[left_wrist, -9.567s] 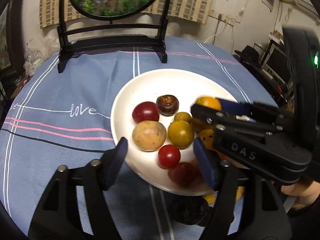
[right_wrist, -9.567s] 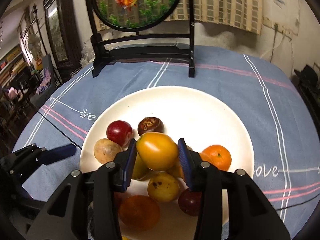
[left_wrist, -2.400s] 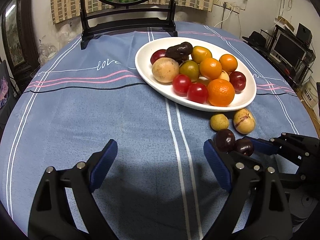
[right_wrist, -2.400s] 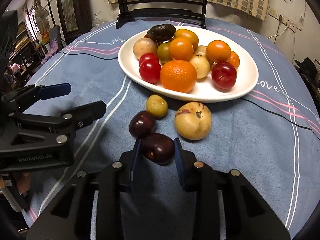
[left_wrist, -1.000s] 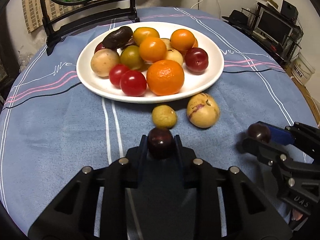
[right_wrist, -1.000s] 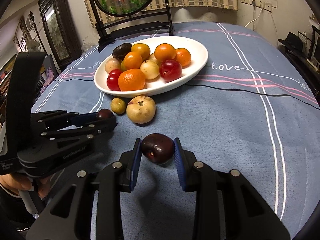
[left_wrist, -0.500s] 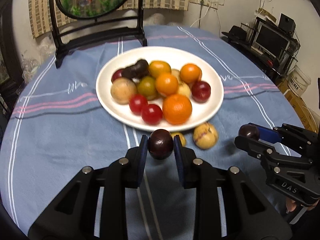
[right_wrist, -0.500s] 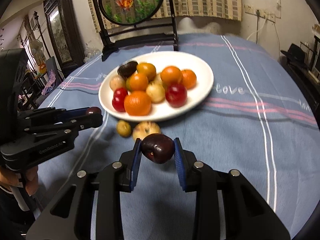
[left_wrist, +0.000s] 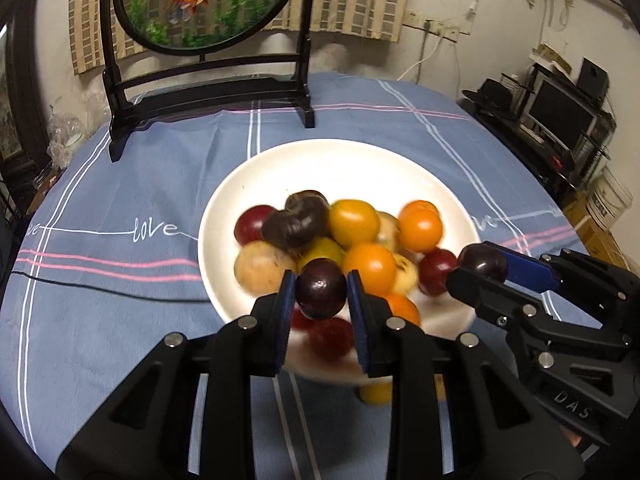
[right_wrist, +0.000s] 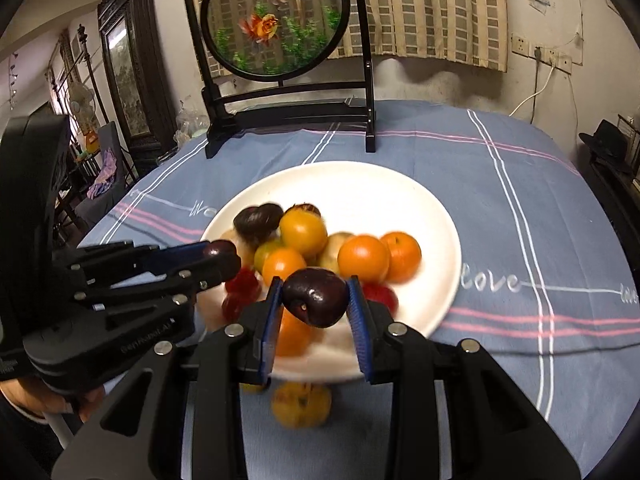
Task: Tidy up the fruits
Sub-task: 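Place both dark plums on the white plate and open both tools, then grasp the spotted pale pear with the right tool while the left tool grasps a small olive-yellow fruit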
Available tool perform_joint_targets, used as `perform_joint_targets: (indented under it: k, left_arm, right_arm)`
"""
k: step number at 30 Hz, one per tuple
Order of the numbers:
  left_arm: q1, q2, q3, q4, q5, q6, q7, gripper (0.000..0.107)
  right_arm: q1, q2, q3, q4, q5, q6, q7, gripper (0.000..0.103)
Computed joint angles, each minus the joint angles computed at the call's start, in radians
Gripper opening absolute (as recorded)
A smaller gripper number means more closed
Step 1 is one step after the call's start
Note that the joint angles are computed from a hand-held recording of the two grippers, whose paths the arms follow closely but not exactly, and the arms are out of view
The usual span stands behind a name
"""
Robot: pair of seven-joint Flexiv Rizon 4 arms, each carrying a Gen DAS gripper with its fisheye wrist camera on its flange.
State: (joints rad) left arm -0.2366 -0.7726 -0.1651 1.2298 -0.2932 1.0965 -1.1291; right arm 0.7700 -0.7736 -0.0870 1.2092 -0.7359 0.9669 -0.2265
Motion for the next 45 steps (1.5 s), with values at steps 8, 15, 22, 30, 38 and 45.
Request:
perform_joint_targets:
  k: [8,15,22,30,38,45]
  left_arm:
    - [-0.027,-0.090,0.044,-0.162,0.034,-0.092,-0.070,0.027]
    - [-0.019,-0.098,0.058,-0.146,0.031,0.020,-0.175,0.078]
    - [0.011,-0.063,0.005,-0.082,-0.007,0.074,-0.140,0.083]
    - [0.014,0.004,0.012,0.021,0.020,0.121,-0.111,0.087]
    - [0.030,0.089,0.008,0.175,0.031,0.167,-0.072,0.092]
    - [0.010,0.123,0.047,0.250,0.084,0.193,-0.051,0.092]
  right_arm:
    - [-0.028,-0.103,0.003,-0.169,0.064,-0.050,-0.117,0.033]
    - [-0.030,-0.117,-0.020,-0.196,0.104,-0.069,-0.103,0.040]
    - [-0.009,-0.028,-0.086,-0.026,0.010,0.058,0.106,0.065]
    - [0.009,0.086,-0.069,0.148,-0.113,0.057,0.227,0.064]
    - [0.004,0.161,0.004,0.273,-0.202,0.000,0.307,0.065]
    - [0.006,0.165,0.066,0.287,-0.211,-0.049,0.245,0.065]
